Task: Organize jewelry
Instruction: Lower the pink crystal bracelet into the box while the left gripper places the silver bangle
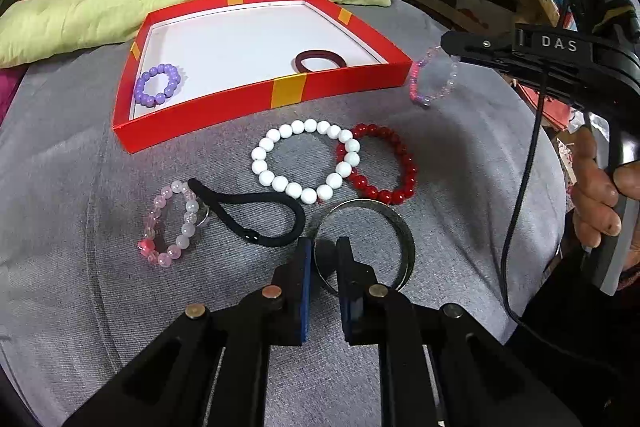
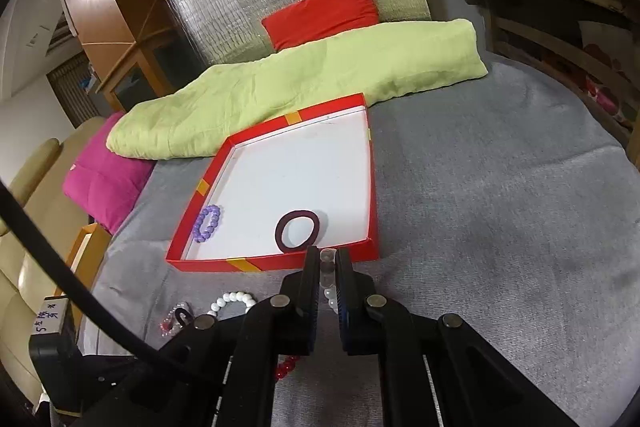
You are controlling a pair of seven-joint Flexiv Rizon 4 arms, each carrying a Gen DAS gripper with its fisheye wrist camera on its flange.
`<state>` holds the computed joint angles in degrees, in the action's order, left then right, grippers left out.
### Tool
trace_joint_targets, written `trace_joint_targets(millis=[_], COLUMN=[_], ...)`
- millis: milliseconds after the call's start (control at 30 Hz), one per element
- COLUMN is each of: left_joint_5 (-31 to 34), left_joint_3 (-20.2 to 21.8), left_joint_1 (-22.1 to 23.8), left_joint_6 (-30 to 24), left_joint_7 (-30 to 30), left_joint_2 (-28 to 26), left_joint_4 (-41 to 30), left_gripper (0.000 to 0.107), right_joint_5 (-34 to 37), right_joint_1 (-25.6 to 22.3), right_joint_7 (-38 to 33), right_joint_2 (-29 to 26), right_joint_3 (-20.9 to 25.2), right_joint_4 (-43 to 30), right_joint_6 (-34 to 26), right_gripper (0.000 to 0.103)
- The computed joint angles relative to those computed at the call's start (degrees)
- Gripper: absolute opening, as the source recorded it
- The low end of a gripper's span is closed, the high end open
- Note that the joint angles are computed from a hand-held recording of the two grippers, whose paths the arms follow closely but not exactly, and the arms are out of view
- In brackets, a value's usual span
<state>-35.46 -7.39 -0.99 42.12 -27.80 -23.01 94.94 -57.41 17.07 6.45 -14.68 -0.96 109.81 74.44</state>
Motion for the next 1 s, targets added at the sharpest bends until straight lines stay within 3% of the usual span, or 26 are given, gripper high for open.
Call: trace_joint_targets(millis=[33, 67, 167, 200, 367, 500, 567, 600, 833, 1000], left_joint_5=[0.7, 1.4, 0.6, -0.1, 1.6, 3.3, 1.6, 0.2, -2.9, -9.1], left_joint_3=[0.2, 0.4, 0.3, 0.1, 0.3, -0.4, -1.4, -2.0, -2.3, -3.0], left_joint_1=[-0.1, -0.2, -0.2, -0.4, -1.9, -4.2, -4.1, -3.6, -3.0, -1.9], left_joint_6=[-1.2, -2.6, -3.6, -2.5, -1.5, 10.4, 13.4, 13.8, 13.2, 9.1], left_joint_7=[-0.8, -1.9, -2.7, -2.2, -1.8, 3.0, 4.9, 6.4, 10.0, 12.9], left_joint_2=[0.0, -0.2, 0.6, 1.1, 1.2, 2.5, 3.0, 3.2, 4.0, 5.2], left_joint_4=[-0.4, -1.0, -0.5, 0.3, 1.1, 6.1, 7.9, 8.5, 9.1, 7.6], left_gripper=[0.015, 0.024, 0.069, 0.072, 0.072, 0.073, 0.072, 0.063, 0.062, 0.062], right_joint_5=[0.3, 0.6, 1.9, 1.9, 1.8, 1.4, 0.6, 0.3, -4.0, -8.8], right_joint_1=[0.0, 0.0, 0.0, 0.0, 0.1, 0.0, -0.1, -0.2, -0.8, -1.5], right_joint_7=[-0.3, -0.4, -1.1, -1.0, -1.3, -0.5, 0.3, 0.6, 4.5, 8.4], right_joint_2=[0.0, -0.1, -0.2, -0.2, -0.1, 0.2, 0.4, 0.5, 0.8, 0.3], right_joint_3=[0.1, 0.2, 0.4, 0.4, 0.3, 0.0, -0.2, -0.2, -1.0, -1.8], right_joint_4=[0.0, 0.0, -0.1, 0.0, 0.2, 0.6, 0.8, 0.9, 1.1, -0.3], right_joint_6=[-0.3, -0.4, -1.0, -0.8, -0.9, -0.5, -0.3, -0.2, 1.9, 4.1], right_gripper=[0.009, 0.009, 0.009, 0.009, 0.009, 0.009, 0.009, 0.009, 0.009, 0.009])
